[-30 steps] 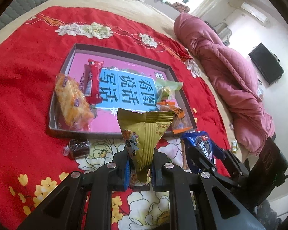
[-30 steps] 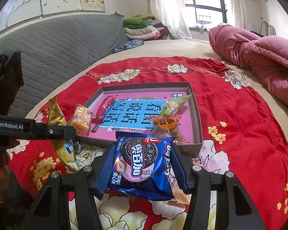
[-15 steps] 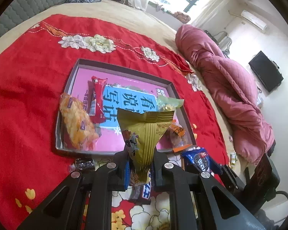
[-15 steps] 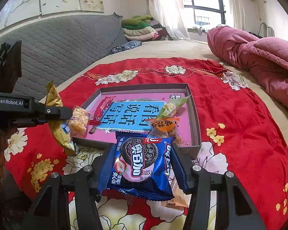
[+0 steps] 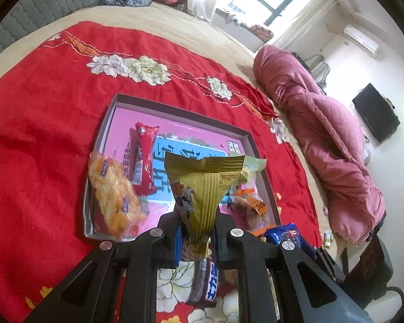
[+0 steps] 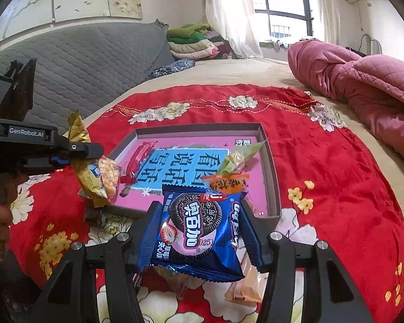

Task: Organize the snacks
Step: 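Carry the Oreo pack and gold bar up over the pink box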

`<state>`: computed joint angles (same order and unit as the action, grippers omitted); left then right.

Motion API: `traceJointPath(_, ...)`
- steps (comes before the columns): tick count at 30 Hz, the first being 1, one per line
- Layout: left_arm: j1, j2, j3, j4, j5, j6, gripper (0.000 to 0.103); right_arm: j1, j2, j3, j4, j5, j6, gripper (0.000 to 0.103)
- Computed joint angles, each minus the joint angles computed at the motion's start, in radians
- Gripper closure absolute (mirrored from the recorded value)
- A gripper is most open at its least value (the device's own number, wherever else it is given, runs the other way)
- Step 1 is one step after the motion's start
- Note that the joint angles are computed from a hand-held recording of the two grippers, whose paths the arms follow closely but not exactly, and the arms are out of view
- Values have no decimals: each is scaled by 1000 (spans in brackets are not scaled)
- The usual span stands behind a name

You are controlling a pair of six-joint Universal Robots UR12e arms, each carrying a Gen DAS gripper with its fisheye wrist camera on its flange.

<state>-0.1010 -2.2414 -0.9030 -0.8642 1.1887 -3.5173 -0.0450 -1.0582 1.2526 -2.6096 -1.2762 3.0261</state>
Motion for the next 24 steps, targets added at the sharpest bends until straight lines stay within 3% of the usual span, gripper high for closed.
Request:
traceJointPath(11,-7,-56,70,-22,27,-1,87,18,31,-48,-18,-34,2,47)
traceJointPath(24,-2,-75,80,-62,22,-6,87,44,80,-112,-13,-76,-34,47)
